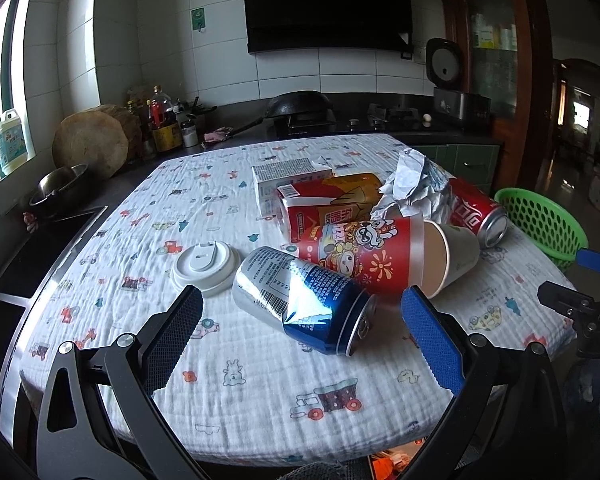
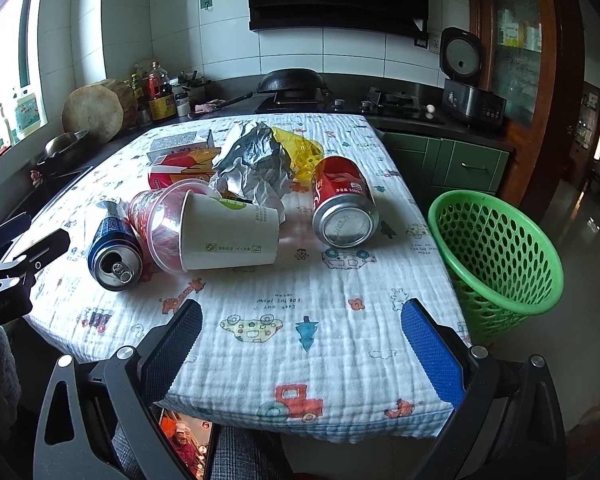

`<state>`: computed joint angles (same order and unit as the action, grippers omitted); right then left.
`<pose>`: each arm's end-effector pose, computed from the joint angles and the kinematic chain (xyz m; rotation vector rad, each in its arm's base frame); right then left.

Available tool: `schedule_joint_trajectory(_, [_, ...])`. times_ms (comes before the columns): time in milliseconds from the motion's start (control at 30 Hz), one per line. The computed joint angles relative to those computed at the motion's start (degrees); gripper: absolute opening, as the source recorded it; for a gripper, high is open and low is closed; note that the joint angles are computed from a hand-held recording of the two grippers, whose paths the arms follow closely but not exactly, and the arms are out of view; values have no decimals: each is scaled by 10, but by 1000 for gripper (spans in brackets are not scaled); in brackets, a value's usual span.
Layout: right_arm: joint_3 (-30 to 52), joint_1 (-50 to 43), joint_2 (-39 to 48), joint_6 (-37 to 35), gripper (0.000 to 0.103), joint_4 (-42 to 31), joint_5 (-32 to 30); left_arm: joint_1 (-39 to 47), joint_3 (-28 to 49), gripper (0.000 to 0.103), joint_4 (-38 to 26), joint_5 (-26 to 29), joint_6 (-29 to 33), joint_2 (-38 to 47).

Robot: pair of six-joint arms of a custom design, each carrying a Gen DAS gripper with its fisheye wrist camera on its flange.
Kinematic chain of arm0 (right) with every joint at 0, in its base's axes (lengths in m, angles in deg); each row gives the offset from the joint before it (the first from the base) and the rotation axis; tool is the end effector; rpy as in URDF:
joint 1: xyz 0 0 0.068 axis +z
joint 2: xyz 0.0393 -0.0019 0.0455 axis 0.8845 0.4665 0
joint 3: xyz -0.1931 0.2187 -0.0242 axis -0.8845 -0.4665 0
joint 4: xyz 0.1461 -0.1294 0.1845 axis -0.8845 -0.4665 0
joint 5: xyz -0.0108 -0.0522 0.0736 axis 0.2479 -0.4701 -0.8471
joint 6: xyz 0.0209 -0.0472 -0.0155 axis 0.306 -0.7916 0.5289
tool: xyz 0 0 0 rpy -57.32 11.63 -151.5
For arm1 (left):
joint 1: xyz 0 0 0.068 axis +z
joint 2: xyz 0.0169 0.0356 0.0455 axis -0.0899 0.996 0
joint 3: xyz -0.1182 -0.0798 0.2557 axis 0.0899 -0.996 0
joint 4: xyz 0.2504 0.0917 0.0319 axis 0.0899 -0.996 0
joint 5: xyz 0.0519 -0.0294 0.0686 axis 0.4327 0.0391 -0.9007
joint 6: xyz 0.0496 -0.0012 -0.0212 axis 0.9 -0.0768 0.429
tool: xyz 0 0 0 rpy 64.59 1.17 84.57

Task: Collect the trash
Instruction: 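Reach the right tool to the crumpled foil wrapper and close on it, then carry the foil to the green basket with the right tool and release while left tool grasps yellow bag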

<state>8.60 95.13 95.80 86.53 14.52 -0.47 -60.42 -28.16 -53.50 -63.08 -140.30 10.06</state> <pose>0.2542 0.1609 0.1535 -0.4724 2.2397 0.2598 0.1390 -0.1500 0.1660 -0.2441 2.1328 0.2399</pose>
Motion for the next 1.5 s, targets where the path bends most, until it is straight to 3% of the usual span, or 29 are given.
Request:
schedule_joint_trajectory(300, [103, -34, 38, -32, 96, -51, -87, 58, -21, 98, 17, 7, 68, -61])
schedule_joint_trajectory(600, [300, -43, 157, -61, 96, -154, -168, 135, -51, 98, 42, 29, 164, -143])
schedule_joint_trajectory(733, [403, -45, 224, -77, 94, -217, -170, 190, -63, 98, 57, 58, 216, -187])
schedule_joint_trajectory(900, [520, -44, 304, -93, 85, -294, -182, 259, -71, 98, 86, 97, 271, -201])
schedule_joint_trajectory(1300, [683, -30, 416, -122, 83, -400, -158, 336, -68, 98, 173, 176, 352, -152])
schedule_joint_trajectory(1500, [692, -29, 425, -122, 65, -407, -154, 354, -40, 98, 204, 206, 398, -114])
